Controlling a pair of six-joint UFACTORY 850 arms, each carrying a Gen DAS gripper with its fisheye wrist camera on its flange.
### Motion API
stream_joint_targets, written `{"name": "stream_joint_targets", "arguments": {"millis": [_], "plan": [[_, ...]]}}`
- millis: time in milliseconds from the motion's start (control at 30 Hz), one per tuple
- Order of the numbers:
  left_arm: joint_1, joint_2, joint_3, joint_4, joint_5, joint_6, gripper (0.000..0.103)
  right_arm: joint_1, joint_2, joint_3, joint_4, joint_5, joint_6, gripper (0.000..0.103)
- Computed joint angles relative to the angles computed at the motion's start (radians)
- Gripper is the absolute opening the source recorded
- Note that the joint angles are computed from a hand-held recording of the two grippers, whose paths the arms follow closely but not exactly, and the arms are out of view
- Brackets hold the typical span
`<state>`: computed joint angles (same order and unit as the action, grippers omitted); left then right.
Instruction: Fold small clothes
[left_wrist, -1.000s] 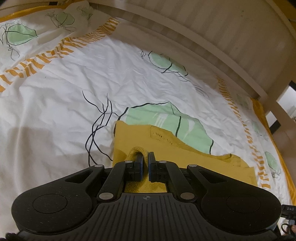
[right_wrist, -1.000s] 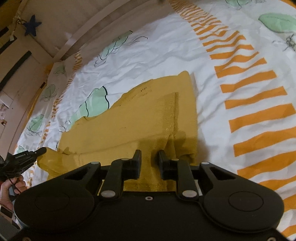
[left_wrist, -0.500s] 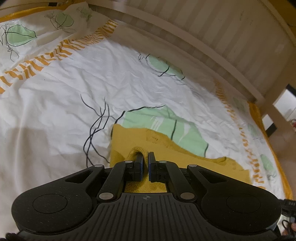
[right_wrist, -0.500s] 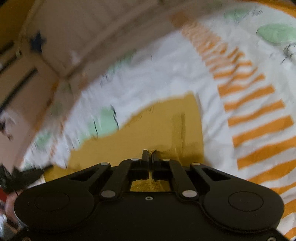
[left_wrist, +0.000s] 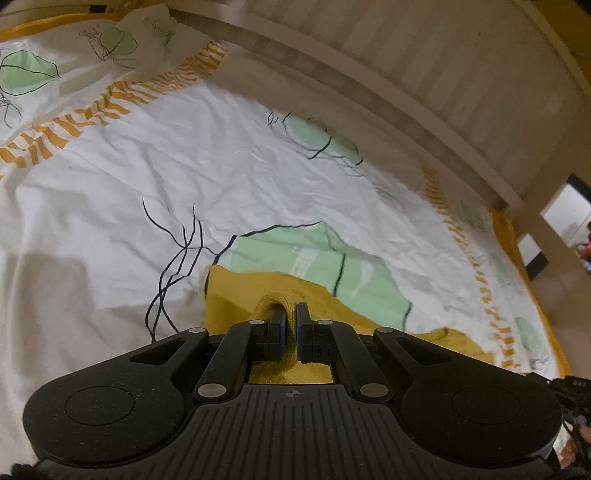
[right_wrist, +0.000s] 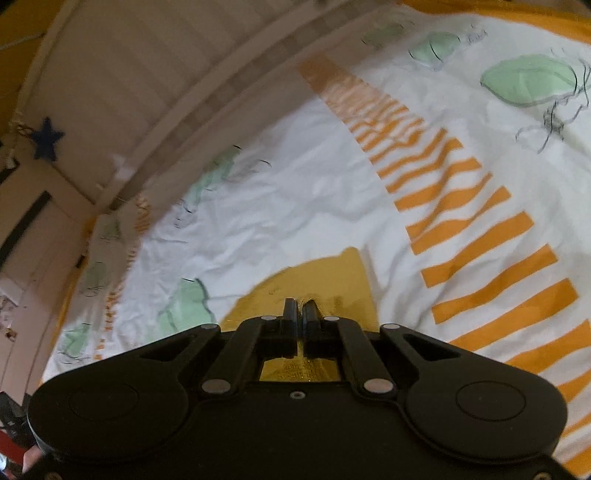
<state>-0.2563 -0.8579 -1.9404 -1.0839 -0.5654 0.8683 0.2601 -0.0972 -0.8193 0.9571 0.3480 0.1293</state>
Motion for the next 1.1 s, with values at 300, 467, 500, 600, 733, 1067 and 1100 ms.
{"name": "stream_joint_targets", "arguments": {"millis": [300,467,500,600,733,1067,1100], "plan": [[-0.009,-0.054,-0.054,0.200,0.063,-0.177,0.031,0.005,-0.075,-0.038,0.199,0.027,-0.209,0.019],[-0.018,0.010,0.017,0.279,0.174,-0.209,0.032,0.062,-0.059,-0.054,0.452,0.145,-0.538,0.051],[-0.024,0.034,0.049,0.275,0.192,-0.163,0.032,0.080,-0.054,-0.057,0.476,0.172,-0.587,0.051],[-0.039,0.091,0.131,0.237,0.197,-0.005,0.032,0.130,-0.049,-0.068,0.522,0.208,-0.718,0.051],[-0.055,0.150,0.233,0.160,0.141,0.172,0.032,0.191,-0.067,-0.092,0.582,0.197,-0.871,0.051],[-0.084,0.151,0.283,0.194,0.118,0.228,0.032,0.233,-0.161,-0.158,0.705,0.148,-1.076,0.051],[-0.084,0.142,0.270,0.204,0.108,0.202,0.032,0.234,-0.168,-0.161,0.704,0.153,-1.078,0.051]]}}
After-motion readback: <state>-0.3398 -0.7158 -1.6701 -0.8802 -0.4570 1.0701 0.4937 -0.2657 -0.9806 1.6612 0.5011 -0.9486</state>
